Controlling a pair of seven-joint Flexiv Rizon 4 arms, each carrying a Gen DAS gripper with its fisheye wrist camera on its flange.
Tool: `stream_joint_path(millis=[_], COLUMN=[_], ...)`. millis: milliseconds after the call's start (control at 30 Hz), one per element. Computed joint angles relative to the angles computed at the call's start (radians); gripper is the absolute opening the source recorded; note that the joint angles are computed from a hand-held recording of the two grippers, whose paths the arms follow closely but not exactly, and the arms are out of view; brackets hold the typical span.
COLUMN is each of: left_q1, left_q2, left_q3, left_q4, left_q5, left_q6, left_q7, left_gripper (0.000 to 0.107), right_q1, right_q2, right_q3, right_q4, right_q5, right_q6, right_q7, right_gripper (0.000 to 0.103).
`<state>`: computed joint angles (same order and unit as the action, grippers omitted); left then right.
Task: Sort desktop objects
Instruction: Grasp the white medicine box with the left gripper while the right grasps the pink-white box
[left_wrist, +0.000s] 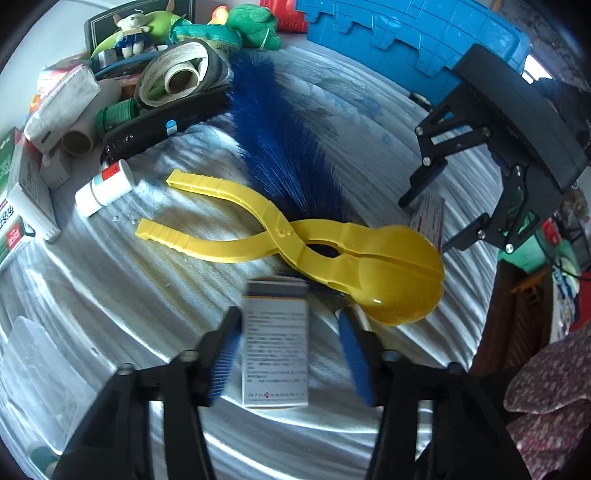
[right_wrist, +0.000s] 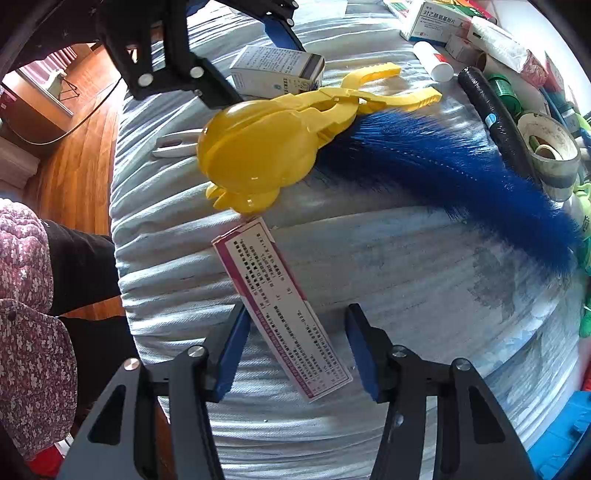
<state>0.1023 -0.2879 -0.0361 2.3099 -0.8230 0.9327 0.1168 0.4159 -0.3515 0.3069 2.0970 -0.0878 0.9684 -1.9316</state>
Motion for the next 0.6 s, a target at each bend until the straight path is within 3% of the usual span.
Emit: stream_joint_path(millis=[100, 300, 400, 600], left_q1=[-0.012, -0.041, -0.072, -0.129], left_q2=[0.007, 0.043, 0.080, 0.125], left_q3=[-0.011, -0.039, -0.043, -0.010], left_q4=[0.024, 0.084, 0.114, 0.124], left_q5=[-0.027, -0.186, -0.302, -0.372], left_q6=[0.058, 0.174, 0.225, 0.267], left_q7=[0.042, 0.129, 0.192, 0.155], left_gripper=[0.031, 0.030, 0.030, 0.030], right_q1=[0.011, 0.059, 0.082, 0.086], right_q2=[0.010, 0.059, 0.088, 0.150], right_q3=[-0.009, -0.052, -0.087, -0.133], right_q4=[0.005, 0.102, 0.166, 0.265], right_q5=[0.000, -0.114, -0.212, -0.360], right_q6=[-0.010, 0.071, 0.148, 0.290], right_q7=[0.053, 0.253, 0.412, 0.749], right_gripper=[0.036, 0.032, 0.028, 0.028])
